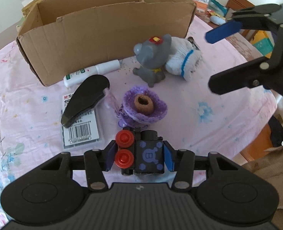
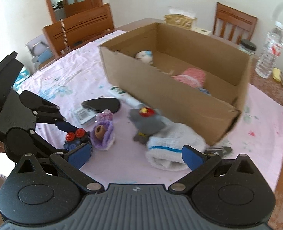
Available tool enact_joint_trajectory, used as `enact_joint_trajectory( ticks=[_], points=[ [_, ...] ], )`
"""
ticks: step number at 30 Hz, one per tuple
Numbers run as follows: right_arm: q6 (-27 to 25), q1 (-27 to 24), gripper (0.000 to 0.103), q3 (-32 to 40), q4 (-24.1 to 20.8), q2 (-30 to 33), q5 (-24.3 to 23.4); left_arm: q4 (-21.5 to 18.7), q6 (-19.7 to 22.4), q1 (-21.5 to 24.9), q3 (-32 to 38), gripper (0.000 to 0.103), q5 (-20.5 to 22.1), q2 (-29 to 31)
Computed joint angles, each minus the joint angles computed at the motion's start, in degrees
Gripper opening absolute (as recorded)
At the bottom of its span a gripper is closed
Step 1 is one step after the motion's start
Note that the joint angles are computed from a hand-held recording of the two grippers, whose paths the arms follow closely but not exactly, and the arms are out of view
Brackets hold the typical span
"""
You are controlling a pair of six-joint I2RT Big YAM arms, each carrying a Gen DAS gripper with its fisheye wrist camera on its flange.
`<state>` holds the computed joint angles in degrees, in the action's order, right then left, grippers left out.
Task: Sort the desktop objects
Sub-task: 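Grasp the blue toy car with red wheels with the left tool, then grasp the purple knit flower with the right tool while the left tool holds the car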
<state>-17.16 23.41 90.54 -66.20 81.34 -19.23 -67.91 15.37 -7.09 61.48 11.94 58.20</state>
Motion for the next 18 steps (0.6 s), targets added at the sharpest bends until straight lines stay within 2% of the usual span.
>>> enact_joint_trajectory(
  ticks=[7,9,13,15,18],
  points=[
    [-1.3,2.6,0.099,1.9,-1.6,2.6,-5.4,-2.1,5.3,2.8,0.2,0.049,2.8,-0.2],
    [-2.6,3.8,0.087,2.9,-2.5,3.9,-5.6,-2.5,6.6,3.5,0.4,0.05,3.5,0.0],
    [-5.1,5.7,0.077,4.5,-4.0,6.5,-4.5,-3.2,9.0,4.6,0.9,0.05,4.7,0.6],
    [-5.8,6.2,0.068,5.1,-4.7,7.7,-4.1,-3.5,10.0,4.9,1.1,0.049,5.1,0.8],
    [-5.9,6.4,0.059,5.6,-5.5,9.0,-4.1,-3.9,11.4,5.4,1.4,0.049,5.6,1.0]
  ],
)
